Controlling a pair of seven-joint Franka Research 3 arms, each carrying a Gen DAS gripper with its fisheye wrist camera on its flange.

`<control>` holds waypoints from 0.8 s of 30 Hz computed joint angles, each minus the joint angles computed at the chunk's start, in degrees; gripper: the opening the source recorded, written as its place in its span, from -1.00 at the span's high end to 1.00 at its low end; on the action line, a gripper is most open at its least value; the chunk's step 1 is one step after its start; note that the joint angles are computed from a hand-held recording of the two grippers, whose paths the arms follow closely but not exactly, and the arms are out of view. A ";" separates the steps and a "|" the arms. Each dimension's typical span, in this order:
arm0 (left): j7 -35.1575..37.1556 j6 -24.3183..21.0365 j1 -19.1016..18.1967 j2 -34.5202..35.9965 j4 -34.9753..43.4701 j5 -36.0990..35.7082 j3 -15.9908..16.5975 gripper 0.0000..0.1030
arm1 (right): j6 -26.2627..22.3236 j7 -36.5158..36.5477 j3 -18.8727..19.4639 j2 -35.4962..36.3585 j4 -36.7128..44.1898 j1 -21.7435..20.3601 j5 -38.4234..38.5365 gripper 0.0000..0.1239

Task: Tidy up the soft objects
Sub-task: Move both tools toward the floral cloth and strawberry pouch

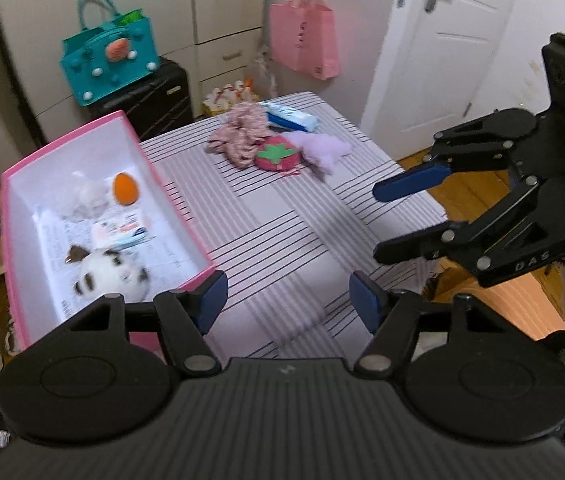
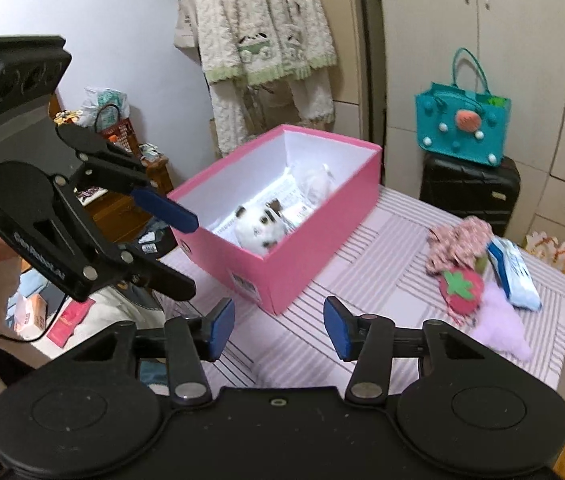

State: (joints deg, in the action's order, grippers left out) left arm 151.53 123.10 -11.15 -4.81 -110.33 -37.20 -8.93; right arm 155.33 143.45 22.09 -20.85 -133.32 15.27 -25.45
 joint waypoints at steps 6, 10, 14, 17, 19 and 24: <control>-0.35 0.16 -1.25 2.66 1.53 -1.15 -1.71 -0.29 | 2.48 0.07 -0.70 -3.89 -6.24 -0.99 1.17 0.09; -0.23 2.78 -2.04 4.52 1.97 -2.83 -3.12 -0.29 | 2.91 0.48 1.04 -5.83 -8.88 -4.31 -0.43 0.07; 1.76 8.01 -2.85 6.04 1.36 -6.48 -4.51 -0.29 | 4.17 0.79 2.06 -7.51 -11.57 -7.48 -2.07 0.03; 2.45 12.18 -3.54 7.85 1.35 -8.75 -5.69 -0.29 | 6.31 1.26 2.63 -8.07 -13.42 -10.10 -3.04 0.01; 1.95 14.54 -3.90 9.30 1.86 -9.67 -6.53 -0.29 | 7.12 1.79 4.07 -8.14 -13.95 -13.07 -4.76 -0.02; -0.74 21.17 -4.61 12.96 2.82 -10.74 -8.77 -0.29 | 9.84 3.23 6.60 -8.03 -15.20 -19.27 -9.92 -0.12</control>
State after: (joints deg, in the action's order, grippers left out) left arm 150.79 144.27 -15.75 8.15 -107.51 -47.93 -17.70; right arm 165.16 146.68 28.69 -28.88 -148.52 -3.99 -35.37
